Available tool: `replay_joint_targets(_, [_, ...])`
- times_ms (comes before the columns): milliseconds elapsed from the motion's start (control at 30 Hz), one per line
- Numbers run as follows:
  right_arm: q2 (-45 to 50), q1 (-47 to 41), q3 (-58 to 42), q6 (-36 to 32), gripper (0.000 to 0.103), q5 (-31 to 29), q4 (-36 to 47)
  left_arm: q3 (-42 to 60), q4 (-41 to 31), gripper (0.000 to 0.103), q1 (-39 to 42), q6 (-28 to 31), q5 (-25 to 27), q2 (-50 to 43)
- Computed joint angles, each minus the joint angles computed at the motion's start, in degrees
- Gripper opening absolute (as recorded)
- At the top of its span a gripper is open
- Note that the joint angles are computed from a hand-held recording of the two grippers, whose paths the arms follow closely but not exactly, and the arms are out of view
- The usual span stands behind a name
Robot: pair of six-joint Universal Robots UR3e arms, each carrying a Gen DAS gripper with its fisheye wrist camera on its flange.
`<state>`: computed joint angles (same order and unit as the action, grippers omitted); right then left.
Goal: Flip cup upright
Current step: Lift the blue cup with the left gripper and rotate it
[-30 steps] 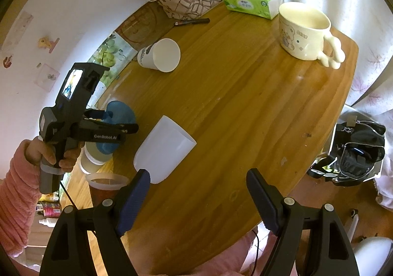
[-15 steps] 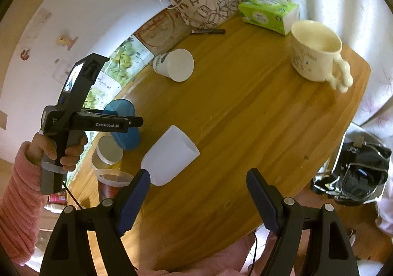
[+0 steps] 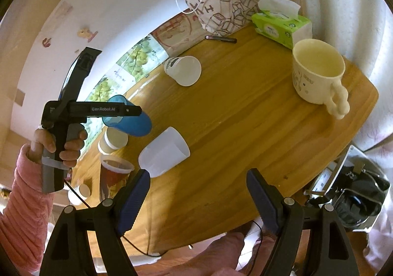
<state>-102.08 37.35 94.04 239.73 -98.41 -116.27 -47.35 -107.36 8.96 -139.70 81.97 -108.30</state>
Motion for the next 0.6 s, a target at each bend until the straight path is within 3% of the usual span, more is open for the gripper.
replay_joint_targets(300, [-6.0, -3.7, 5.3, -7.3, 0.081, 5.4, -2.9, -15.7, 3.5, 0.082, 6.4, -2.9, -6.7, 15.0])
replay_joint_targets(600, [-6.8, -4.2, 5.4, -11.6, 0.081, 8.0, -4.7, -22.2, -7.0, 0.082, 15.7, 2.4, -11.9, 27.6])
